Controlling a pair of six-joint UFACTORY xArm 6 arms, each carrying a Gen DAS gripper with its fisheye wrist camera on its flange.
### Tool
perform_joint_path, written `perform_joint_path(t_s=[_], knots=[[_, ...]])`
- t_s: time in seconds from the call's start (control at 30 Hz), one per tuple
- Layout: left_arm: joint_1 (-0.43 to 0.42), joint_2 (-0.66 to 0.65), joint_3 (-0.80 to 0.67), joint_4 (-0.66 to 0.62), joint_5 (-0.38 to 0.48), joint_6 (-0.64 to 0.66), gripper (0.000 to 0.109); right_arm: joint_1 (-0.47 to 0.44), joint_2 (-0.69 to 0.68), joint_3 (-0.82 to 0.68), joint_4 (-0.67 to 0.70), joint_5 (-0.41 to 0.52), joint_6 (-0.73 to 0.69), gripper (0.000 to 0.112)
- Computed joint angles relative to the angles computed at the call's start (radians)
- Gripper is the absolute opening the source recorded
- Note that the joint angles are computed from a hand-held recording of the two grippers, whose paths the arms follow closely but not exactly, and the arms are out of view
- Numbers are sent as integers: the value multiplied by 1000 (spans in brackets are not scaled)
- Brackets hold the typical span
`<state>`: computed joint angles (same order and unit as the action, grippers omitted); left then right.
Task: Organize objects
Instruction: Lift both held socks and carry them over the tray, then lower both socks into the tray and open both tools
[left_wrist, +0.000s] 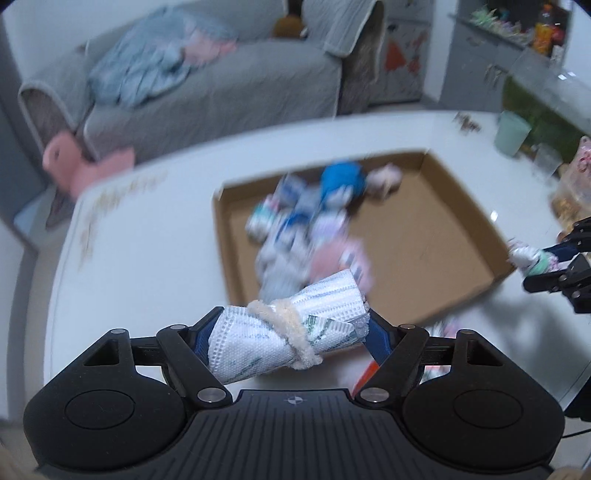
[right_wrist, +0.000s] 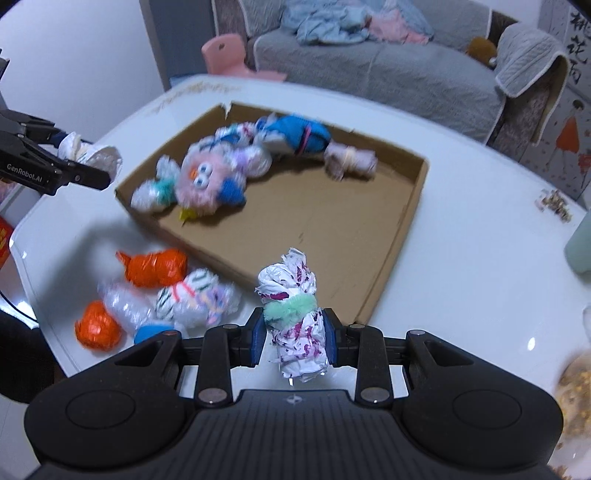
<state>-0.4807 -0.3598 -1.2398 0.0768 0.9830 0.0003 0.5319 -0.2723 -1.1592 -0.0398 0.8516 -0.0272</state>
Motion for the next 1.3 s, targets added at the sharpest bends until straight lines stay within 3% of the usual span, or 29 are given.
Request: perform_joint_path(t_s=[0.2,0.63,1.0,1.3], knots=[[-59,92,-86,7,-92,12,80,-31,4,-13,-17,-63,15,29],[-112,344,-323,-17,-129,46,80,-94,142,-181,35,-140,-57,29],[-141,523,-402,25,-124,105,80,-121,368,-377,105,-115,-179,29],[-155,597,-406,48,-188,128,81,-139,522,-505,116,-38,-221,29]])
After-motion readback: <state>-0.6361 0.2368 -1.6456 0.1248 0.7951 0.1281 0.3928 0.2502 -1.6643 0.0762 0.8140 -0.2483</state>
